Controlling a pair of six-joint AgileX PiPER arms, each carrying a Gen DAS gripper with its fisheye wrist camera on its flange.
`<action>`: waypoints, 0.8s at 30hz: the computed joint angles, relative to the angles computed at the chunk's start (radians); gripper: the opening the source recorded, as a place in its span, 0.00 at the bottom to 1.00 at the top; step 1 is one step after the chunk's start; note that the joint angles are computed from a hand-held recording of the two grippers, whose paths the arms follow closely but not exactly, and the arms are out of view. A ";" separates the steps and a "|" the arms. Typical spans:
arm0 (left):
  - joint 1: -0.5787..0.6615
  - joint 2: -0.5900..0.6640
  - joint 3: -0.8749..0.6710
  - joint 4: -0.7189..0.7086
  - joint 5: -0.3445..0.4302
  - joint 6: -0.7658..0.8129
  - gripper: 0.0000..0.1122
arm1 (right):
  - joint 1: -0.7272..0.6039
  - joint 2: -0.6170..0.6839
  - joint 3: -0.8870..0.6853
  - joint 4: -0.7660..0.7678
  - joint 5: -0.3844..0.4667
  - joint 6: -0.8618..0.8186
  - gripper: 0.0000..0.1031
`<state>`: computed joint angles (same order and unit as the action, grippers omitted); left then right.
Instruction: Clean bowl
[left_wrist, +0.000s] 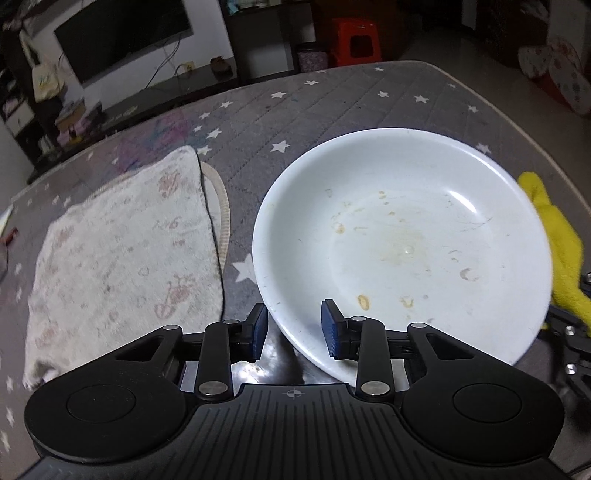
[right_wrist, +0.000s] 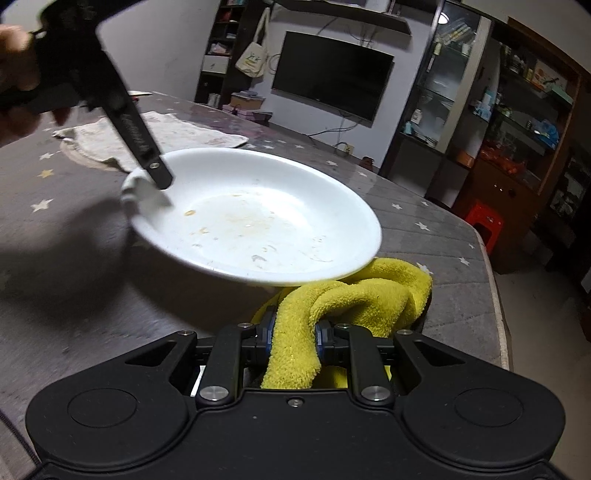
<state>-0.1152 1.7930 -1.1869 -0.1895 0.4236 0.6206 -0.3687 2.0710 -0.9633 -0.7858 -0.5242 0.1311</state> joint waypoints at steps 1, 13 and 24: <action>-0.001 0.002 -0.002 0.005 -0.002 0.005 0.30 | -0.001 -0.001 0.003 -0.005 -0.003 -0.004 0.20; -0.002 0.021 -0.015 0.021 -0.018 0.077 0.32 | -0.017 0.061 -0.092 -0.073 0.001 0.055 0.20; -0.015 0.048 -0.043 0.075 -0.029 0.073 0.33 | -0.040 0.114 -0.176 -0.157 -0.005 0.115 0.20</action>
